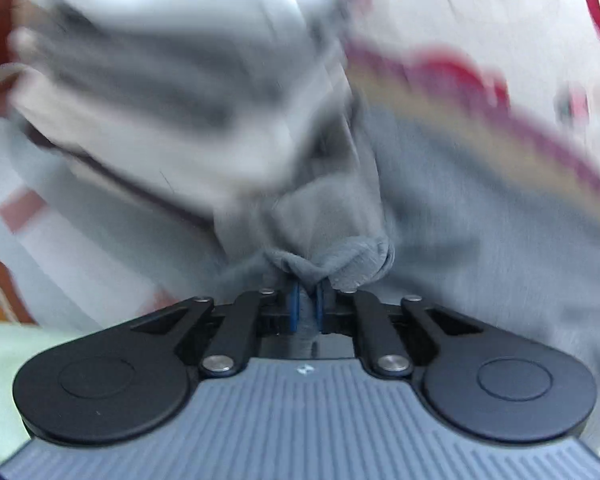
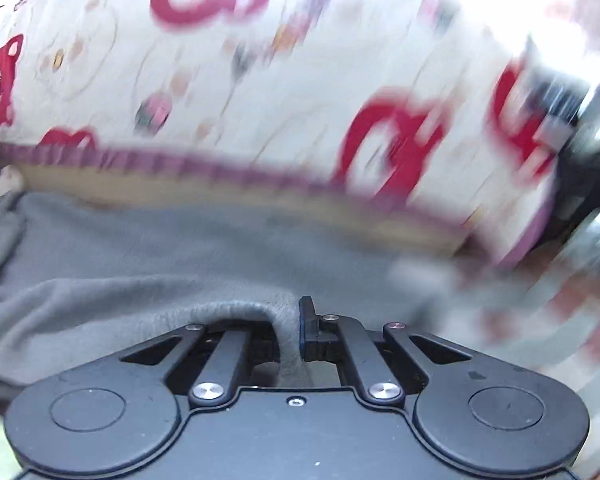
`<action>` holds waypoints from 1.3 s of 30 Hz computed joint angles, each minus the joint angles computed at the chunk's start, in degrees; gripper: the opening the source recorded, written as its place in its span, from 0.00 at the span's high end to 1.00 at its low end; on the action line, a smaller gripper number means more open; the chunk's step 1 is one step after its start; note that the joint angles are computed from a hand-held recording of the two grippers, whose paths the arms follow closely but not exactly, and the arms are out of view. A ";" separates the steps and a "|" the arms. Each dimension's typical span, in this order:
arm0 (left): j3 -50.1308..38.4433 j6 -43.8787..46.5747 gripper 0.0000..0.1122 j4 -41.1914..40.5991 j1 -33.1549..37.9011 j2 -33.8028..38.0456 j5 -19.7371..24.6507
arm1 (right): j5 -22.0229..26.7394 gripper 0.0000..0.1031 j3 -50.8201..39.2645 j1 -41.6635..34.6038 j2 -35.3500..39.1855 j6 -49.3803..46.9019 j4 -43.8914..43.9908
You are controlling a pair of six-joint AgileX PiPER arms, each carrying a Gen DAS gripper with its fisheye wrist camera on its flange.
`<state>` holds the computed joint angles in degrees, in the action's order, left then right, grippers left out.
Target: Fold clothes
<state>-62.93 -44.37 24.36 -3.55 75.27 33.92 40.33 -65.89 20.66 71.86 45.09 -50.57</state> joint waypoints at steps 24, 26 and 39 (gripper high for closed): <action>-5.11 7.27 0.79 -13.84 -2.51 3.58 9.72 | 5.72 0.56 -0.76 -11.08 5.27 -12.59 13.65; -6.38 5.76 0.69 -14.67 -2.33 3.28 12.32 | 2.21 0.55 2.33 -11.39 0.58 -17.85 22.38; -2.14 15.14 0.48 -34.13 5.11 2.05 13.68 | -0.87 0.44 -3.21 2.41 8.71 -50.81 59.66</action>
